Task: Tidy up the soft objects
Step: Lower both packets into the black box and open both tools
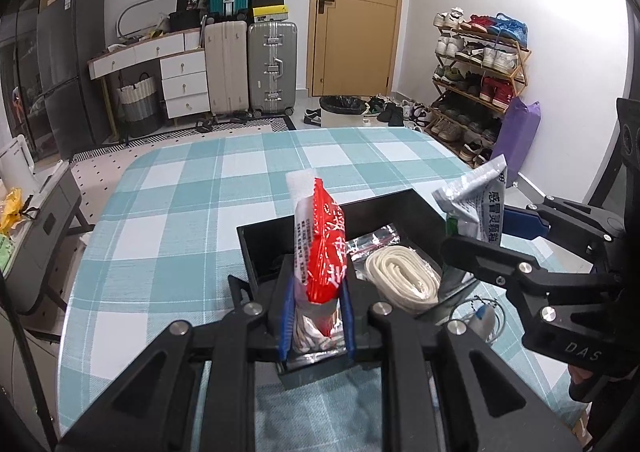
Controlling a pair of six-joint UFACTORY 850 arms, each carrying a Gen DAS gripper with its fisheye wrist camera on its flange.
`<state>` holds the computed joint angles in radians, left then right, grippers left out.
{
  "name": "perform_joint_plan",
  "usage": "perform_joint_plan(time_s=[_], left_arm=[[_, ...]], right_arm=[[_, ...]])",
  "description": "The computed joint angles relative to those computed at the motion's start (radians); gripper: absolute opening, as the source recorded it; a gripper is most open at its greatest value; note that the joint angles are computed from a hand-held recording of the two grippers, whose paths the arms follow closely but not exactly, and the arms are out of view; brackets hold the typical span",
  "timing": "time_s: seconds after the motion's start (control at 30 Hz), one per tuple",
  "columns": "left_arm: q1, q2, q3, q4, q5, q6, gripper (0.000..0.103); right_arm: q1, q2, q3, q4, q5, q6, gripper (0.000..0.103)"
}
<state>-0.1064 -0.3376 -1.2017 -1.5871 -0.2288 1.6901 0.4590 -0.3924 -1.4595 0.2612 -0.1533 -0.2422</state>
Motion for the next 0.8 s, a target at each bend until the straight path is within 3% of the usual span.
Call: perform_joint_plan(time_s=[0.37, 0.8], left_arm=[[-0.006, -0.052, -0.047, 0.139, -0.027, -0.123, 0.017], [-0.01, -0.085, -0.07, 0.188, -0.045, -0.168, 0.017]], right_arm=[[-0.002, -0.072, -0.074, -0.006, -0.02, 0.001, 0.04], [-0.014, -0.135, -0.134, 0.0, -0.059, -0.026, 0.04]])
